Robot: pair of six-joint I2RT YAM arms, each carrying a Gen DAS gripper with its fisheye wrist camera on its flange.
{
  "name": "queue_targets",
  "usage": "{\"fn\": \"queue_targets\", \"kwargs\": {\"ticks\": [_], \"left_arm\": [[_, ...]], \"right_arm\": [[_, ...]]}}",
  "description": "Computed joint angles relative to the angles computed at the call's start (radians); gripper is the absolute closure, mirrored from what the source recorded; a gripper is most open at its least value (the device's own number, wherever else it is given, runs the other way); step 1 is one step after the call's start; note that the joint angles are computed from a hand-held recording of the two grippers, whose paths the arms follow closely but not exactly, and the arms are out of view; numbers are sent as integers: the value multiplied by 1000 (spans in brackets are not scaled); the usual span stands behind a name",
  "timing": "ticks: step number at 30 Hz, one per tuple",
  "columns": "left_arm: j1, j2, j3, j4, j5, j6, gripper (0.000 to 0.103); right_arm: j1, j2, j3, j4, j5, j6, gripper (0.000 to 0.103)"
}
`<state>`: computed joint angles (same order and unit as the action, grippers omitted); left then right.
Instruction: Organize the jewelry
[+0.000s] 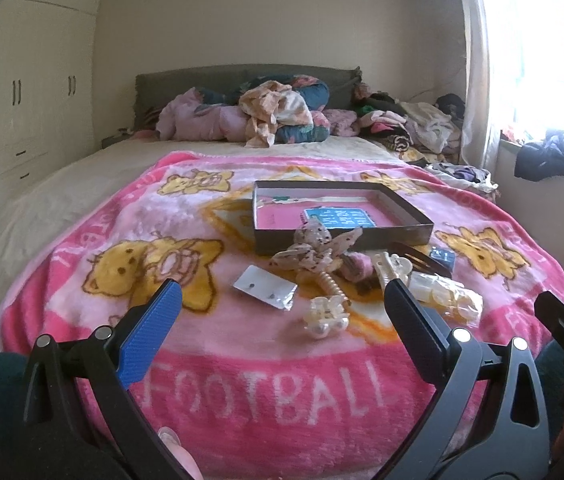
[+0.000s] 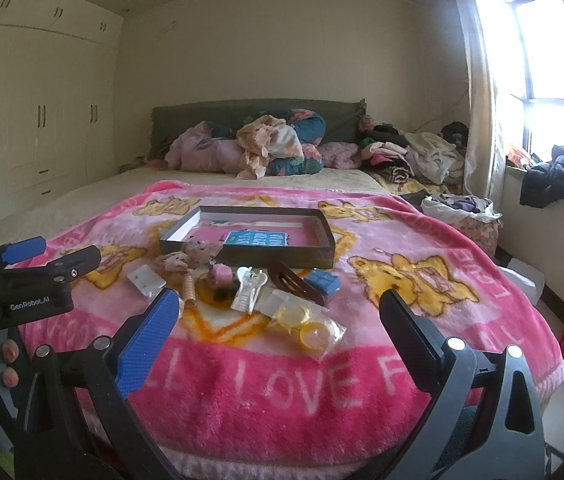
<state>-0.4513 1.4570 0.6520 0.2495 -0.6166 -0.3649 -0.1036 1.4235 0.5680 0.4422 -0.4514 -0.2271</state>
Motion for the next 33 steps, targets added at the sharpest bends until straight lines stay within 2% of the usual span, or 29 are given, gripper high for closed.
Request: {"fn": "queue_targets", "kwargs": {"ticks": [12,18,27,30,33], "left_arm": [[165,68,82,-50,152,20,10],[235,138,155,-60,299,27,11],[253,313,335,-107,398,92,11],[263,383,413,-129,463,115,11],[263,448,495,-172,478,141,11]], "right_arm": [[79,170,189,-84,82,2,6],[114,269,271,-106,116,-3,6],[117,446,444,-204,181,45,6],[103,506,503,-251,200,59,6],[92,559,555,-297,221,76,6]]}}
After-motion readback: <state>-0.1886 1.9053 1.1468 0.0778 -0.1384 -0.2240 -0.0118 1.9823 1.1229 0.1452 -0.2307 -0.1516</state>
